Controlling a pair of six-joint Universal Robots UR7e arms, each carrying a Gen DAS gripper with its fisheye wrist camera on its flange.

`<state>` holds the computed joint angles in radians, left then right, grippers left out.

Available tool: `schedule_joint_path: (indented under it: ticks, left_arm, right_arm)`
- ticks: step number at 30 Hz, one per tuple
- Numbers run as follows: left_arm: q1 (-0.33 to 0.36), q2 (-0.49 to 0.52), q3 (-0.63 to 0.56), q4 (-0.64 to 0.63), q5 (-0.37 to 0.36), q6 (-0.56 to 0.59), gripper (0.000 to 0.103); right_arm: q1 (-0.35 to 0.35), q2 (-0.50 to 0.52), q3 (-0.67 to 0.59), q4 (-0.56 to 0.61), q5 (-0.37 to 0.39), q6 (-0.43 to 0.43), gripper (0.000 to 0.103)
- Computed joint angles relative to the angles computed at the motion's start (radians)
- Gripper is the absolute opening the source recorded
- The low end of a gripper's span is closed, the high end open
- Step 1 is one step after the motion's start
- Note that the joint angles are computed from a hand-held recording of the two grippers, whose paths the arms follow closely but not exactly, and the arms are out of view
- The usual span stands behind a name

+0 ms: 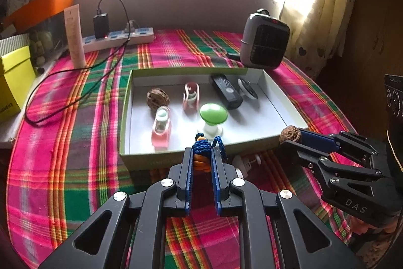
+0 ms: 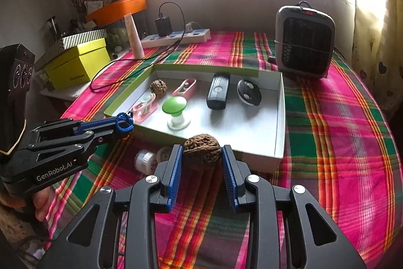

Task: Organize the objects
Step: 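Close left gripper on the blue-and-orange toy while right gripper grasps the walnut, then carry the blue-and-orange toy into the tray with left gripper while right gripper carries the walnut there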

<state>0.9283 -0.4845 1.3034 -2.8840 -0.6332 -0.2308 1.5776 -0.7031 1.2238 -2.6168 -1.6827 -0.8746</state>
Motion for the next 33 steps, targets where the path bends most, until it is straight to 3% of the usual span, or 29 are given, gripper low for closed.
schedule_joint_path:
  ticks: [33]
  left_arm:
    - [0.066, 0.091, -0.230, 0.093, -0.019, 0.071, 0.012]
  right_arm:
    - [0.020, 0.182, -0.300, 0.109, -0.083, 0.028, 0.033]
